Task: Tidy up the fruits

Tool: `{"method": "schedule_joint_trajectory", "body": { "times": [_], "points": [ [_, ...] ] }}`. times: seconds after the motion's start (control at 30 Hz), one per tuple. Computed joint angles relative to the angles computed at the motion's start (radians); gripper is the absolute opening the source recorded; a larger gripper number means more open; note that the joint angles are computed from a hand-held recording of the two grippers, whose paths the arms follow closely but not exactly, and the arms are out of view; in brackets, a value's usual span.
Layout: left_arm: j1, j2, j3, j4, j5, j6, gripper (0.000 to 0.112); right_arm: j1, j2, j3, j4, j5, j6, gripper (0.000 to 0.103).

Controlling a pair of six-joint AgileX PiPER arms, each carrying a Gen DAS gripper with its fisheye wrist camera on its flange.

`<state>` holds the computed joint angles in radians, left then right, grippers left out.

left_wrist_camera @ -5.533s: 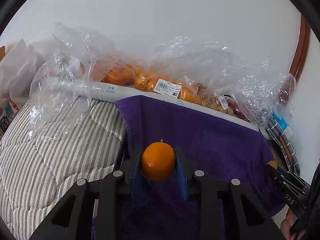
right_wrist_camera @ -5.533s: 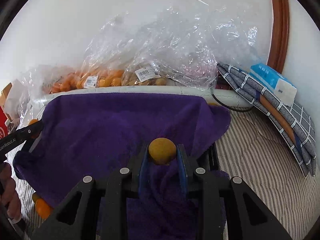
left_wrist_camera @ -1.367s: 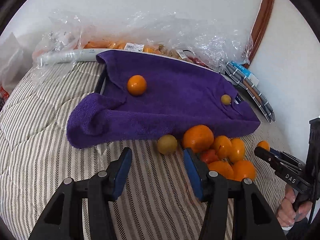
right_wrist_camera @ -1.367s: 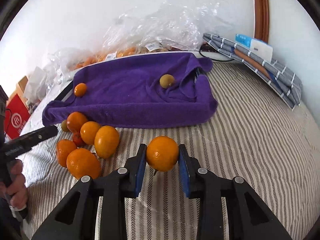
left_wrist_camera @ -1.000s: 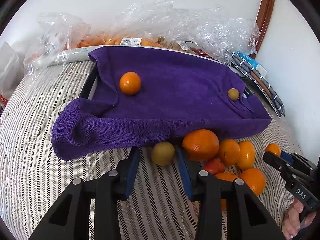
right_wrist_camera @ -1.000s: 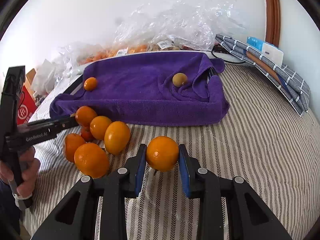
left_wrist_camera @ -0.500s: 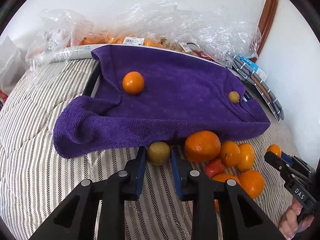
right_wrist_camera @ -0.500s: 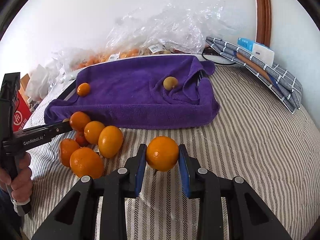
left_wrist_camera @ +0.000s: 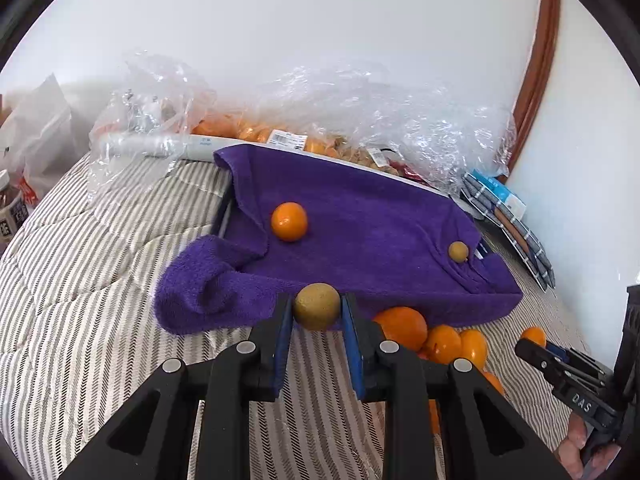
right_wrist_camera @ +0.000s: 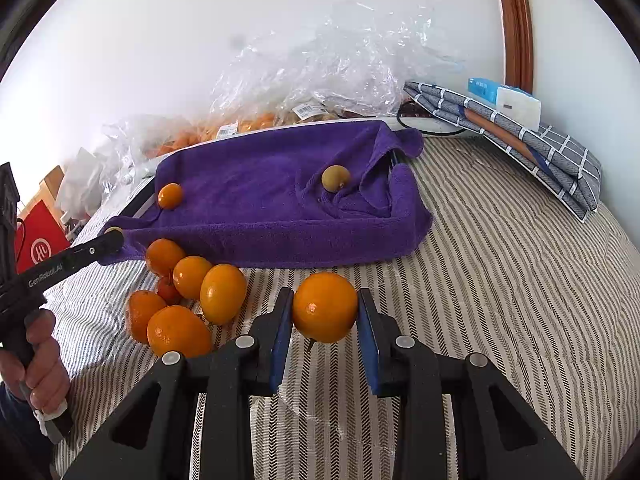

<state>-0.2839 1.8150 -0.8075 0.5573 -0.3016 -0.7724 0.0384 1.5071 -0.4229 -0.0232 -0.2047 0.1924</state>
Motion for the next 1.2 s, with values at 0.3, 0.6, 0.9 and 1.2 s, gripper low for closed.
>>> {"method": "schedule_joint_trajectory", "body": {
  "times": [0.3, 0.6, 0.9, 1.2],
  "points": [
    [0.044, 0.001, 0.008, -0.046, -0.005, -0.011, 0.023, -0.019, 0.001, 0.004, -0.11, -0.015, 0.106, 0.031],
    [0.033, -0.008, 0.021, -0.187, -0.012, 0.123, 0.023, -0.061, -0.003, 0.019, -0.313, -0.056, 0.3, 0.031],
    [0.044, -0.018, 0.031, -0.188, -0.024, 0.118, 0.023, -0.075, -0.014, 0.035, -0.331, -0.082, 0.323, 0.031],
    [0.062, -0.021, 0.036, -0.136, -0.033, 0.051, 0.023, -0.08, -0.021, 0.041, -0.327, -0.089, 0.32, 0.031]
  ]
}}
